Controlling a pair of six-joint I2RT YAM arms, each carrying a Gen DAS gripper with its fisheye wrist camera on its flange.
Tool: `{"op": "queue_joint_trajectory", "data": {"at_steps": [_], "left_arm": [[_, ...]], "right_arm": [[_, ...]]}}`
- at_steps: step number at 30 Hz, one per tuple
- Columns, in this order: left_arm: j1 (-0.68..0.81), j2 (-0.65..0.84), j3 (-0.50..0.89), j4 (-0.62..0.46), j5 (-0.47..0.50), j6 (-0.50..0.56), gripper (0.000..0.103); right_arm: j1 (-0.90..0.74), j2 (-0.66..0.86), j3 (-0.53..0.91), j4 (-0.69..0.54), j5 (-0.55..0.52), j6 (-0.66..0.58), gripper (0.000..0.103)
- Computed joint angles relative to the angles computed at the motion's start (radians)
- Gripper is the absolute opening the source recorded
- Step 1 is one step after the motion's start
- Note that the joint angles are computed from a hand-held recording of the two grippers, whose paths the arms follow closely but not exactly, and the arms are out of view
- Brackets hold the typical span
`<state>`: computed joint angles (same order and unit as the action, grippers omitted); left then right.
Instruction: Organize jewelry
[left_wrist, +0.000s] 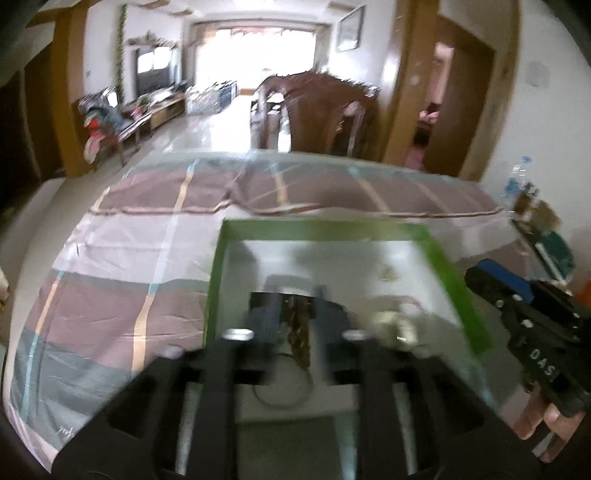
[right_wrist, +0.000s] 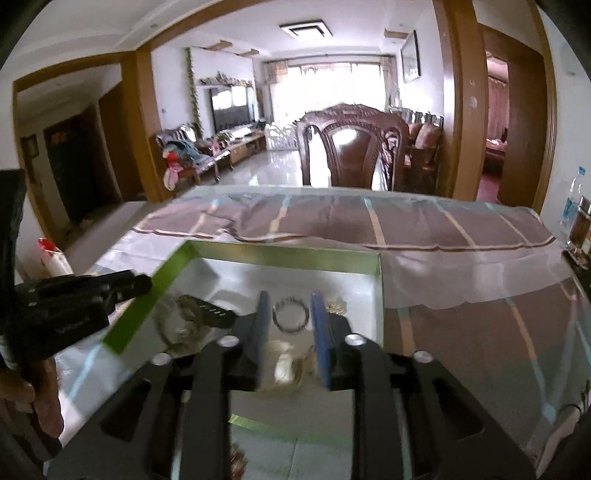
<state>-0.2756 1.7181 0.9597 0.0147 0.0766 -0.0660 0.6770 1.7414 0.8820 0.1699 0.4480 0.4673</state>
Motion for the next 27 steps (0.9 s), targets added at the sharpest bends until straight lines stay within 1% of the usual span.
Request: {"op": "queue_joint_trajectory", "data": {"at_steps": [1, 2, 3, 4, 5, 6, 7, 8, 9, 10, 11, 12, 13, 15, 16, 17, 18, 19, 20, 23, 25, 27], "left_arm": [[0.000, 0.025, -0.007, 0.039, -0.029, -0.010, 0.076], [-0.001, 0.027, -0.028, 0.078, -0.049, -0.018, 0.082], [0.002, 0.013, -0.063, 0.124, -0.061, -0.019, 0.083], [0.007, -0.009, -0.096, 0.146, -0.055, -0.012, 0.083], [0.016, -0.065, -0.153, 0.171, -0.049, -0.005, 0.084], [0.019, -0.118, -0.204, 0.194, -0.048, -0.007, 0.086], [0.026, -0.197, -0.282, 0.232, -0.042, -0.011, 0.089], [0.030, -0.260, -0.337, 0.252, -0.033, -0.014, 0.092], [0.035, -0.362, -0.420, 0.263, -0.021, -0.013, 0.093], [0.037, -0.454, -0.486, 0.260, -0.012, -0.003, 0.093], [0.035, -0.574, -0.568, 0.241, -0.009, 0.010, 0.094], [0.031, -0.651, -0.611, 0.214, -0.011, 0.016, 0.095], [0.023, -0.764, -0.668, 0.166, -0.018, 0.019, 0.095], [0.004, -0.960, -0.754, 0.051, -0.032, -0.002, 0.097], [-0.011, -1.025, -0.776, -0.001, -0.046, -0.015, 0.097], [-0.029, -1.097, -0.801, -0.055, -0.064, -0.023, 0.097], [-0.067, -1.186, -0.830, -0.122, -0.108, -0.033, 0.097], [-0.109, -1.273, -0.855, -0.191, -0.151, -0.047, 0.097], [-0.125, -1.313, -0.867, -0.224, -0.165, -0.053, 0.097], [-0.203, -1.408, -0.888, -0.339, -0.220, -0.090, 0.097], [-0.270, -1.462, -0.890, -0.396, -0.286, -0.109, 0.097], [-0.287, -1.507, -0.884, -0.444, -0.293, -0.118, 0.097]], "right_arm": [[-0.014, 0.024, 0.013, -0.001, -0.010, 0.004, 0.064], [-0.014, 0.026, -0.002, 0.029, 0.011, 0.018, 0.066], [-0.007, 0.009, -0.036, 0.072, 0.030, 0.022, 0.068], [-0.001, -0.016, -0.069, 0.101, 0.040, 0.021, 0.072], [0.020, -0.067, -0.125, 0.132, 0.067, 0.033, 0.073], [0.047, -0.131, -0.183, 0.153, 0.095, 0.056, 0.076], [0.067, -0.180, -0.222, 0.161, 0.112, 0.071, 0.079], [0.113, -0.266, -0.286, 0.159, 0.152, 0.094, 0.082], [0.180, -0.351, -0.341, 0.130, 0.220, 0.124, 0.084], [0.221, -0.390, -0.366, 0.115, 0.260, 0.137, 0.087], [0.299, -0.442, -0.398, 0.074, 0.326, 0.162, 0.088], [0.370, -0.468, -0.403, 0.004, 0.385, 0.204, 0.088], [0.468, -0.485, -0.402, -0.104, 0.468, 0.296, 0.088], [0.587, -0.463, -0.379, -0.257, 0.545, 0.457, 0.088], [0.654, -0.422, -0.349, -0.371, 0.582, 0.587, 0.088], [0.698, -0.388, -0.330, -0.444, 0.604, 0.689, 0.088], [0.741, -0.359, -0.323, -0.485, 0.612, 0.772, 0.088], [0.778, -0.337, -0.323, -0.502, 0.609, 0.830, 0.088], [0.798, -0.312, -0.314, -0.518, 0.605, 0.869, 0.088], [0.831, -0.268, -0.295, -0.555, 0.597, 0.930, 0.088], [0.853, -0.263, -0.286, -0.577, 0.607, 0.964, 0.088], [0.879, -0.254, -0.265, -0.640, 0.621, 1.021, 0.088]]}}
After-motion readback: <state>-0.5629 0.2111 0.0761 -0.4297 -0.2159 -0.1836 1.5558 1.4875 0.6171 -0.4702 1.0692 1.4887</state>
